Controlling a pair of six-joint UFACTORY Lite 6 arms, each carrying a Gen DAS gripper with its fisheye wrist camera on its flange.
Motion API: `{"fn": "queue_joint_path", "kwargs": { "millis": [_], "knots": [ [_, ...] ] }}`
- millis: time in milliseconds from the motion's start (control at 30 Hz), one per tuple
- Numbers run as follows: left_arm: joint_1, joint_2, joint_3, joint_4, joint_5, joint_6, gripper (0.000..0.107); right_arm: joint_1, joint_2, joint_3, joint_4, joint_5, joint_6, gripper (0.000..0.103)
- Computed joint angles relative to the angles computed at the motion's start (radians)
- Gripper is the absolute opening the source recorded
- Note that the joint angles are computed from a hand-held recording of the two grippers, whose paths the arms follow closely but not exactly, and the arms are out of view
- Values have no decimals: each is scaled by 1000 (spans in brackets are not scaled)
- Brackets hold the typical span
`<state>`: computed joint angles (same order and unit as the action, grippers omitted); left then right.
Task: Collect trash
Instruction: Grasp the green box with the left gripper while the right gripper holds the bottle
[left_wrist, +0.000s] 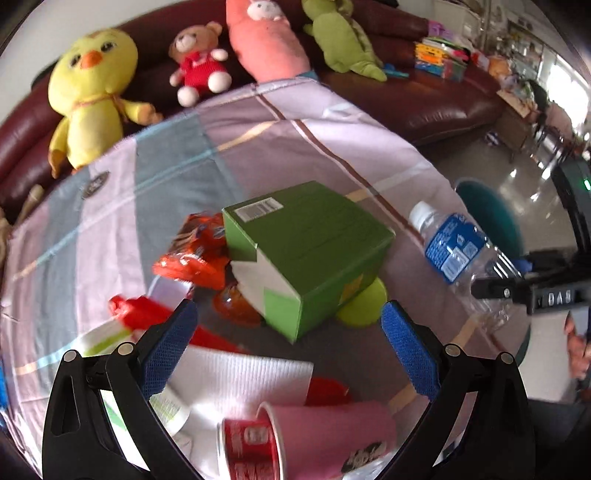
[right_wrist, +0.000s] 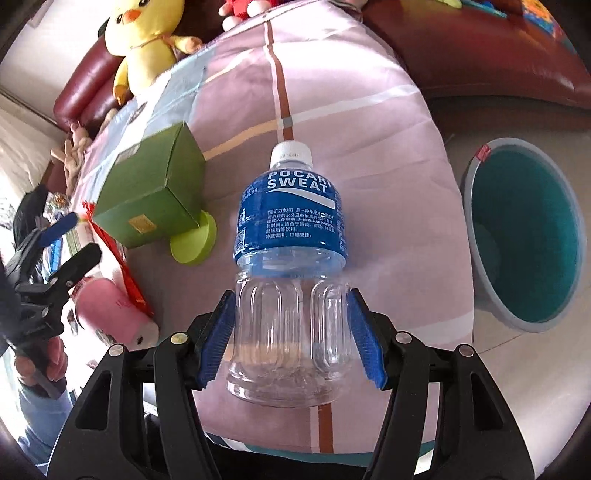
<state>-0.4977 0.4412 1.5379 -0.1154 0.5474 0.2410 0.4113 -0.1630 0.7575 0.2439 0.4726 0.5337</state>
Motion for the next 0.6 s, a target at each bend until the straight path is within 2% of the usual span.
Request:
{"fn": "queue_joint_path", "kwargs": {
  "millis": [133,200,367,433,467,533,600],
  "knots": [
    [75,189,282,-253,205,88,99,-32,8,12,43,2,-56,58],
    [100,246,369,-325,269,86,98,-52,12,12,73,0,-101,58],
    [91,408,607,-310,390,-24,82,-90,40,28,112,-3,-181,58],
    [79,471,681,-308,430,-50,70,-99,42,29,119,-3,-203,58],
    [77,482,686,-319,434,-49,57,-99,42,29,119,-3,-203,58],
    [77,493,691,-384,435,-24,47,-114,55,31,144,1,-245,59],
    [62,456,648,-428,415,21,29,-126,79,43,143,3,-260,59]
  ]
}}
